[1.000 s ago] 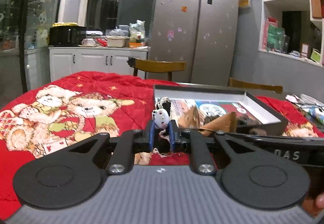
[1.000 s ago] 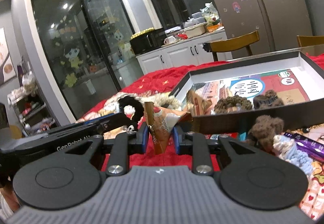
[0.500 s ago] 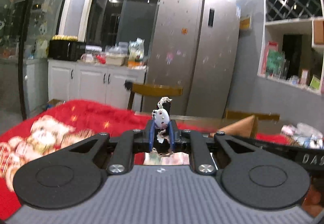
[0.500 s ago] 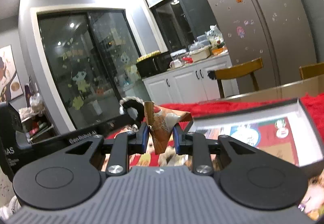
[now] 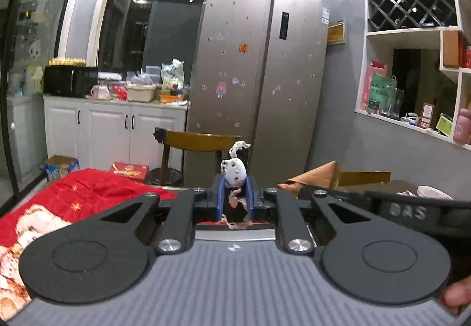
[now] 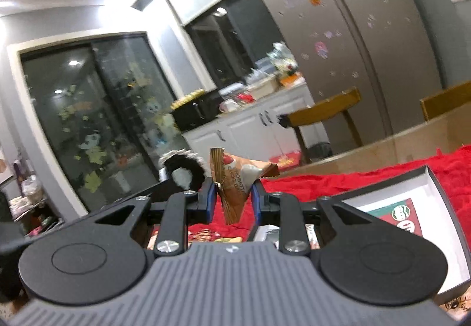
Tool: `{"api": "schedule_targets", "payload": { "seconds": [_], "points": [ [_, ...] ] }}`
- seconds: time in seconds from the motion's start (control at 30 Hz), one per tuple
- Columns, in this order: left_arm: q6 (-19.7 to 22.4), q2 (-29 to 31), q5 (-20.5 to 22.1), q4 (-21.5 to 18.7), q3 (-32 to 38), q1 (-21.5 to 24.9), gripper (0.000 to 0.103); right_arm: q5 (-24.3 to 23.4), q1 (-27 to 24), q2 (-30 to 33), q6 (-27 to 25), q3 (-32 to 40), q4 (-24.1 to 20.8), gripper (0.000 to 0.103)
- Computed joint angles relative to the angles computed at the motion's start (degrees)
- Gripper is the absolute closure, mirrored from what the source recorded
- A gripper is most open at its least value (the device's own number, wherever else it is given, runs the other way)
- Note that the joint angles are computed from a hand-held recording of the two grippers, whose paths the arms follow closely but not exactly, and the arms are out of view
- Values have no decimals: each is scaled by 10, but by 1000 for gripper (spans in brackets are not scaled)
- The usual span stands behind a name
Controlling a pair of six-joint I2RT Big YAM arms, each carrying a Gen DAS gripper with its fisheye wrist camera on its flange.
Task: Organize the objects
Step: 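Lift the crochet figure and chocolate pyramid and carry both over the black box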
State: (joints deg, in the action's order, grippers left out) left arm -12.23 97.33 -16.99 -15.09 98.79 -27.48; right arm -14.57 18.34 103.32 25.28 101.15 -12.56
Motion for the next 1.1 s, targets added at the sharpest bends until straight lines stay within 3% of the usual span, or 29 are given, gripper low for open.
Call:
{"api": "schedule_targets", "payload": {
  "seconds": [0.1, 0.2, 0.27, 0.33, 0.47, 0.57, 0.83, 1.1],
  "points": [
    [-13, 14, 34, 8, -1, 13, 85, -3, -1, 28, 3, 25, -11, 75],
    [-15, 45, 43, -23, 27, 23, 85, 4, -2, 44, -5, 24, -3, 75],
    [-22, 66, 66, -63, 48, 32, 85, 12, -2, 57, -16, 33, -24, 75],
    [-26, 84, 59, -75, 59, 36, 85, 5, -5, 68, -5, 34, -30, 75],
    [-37, 113, 88, -91, 74, 47, 85, 12, -3, 94, -4, 50, -58, 75],
    [-42, 124, 95, -93, 72, 52, 85, -10, -3, 109, 16, 58, -76, 75],
    [-51, 141, 62, -100, 76, 52, 85, -4, 5, 119, -4, 65, -85, 75],
    [-64, 151, 63, -120, 90, 53, 85, -5, 7, 128, -20, 78, -93, 75]
  ]
}}
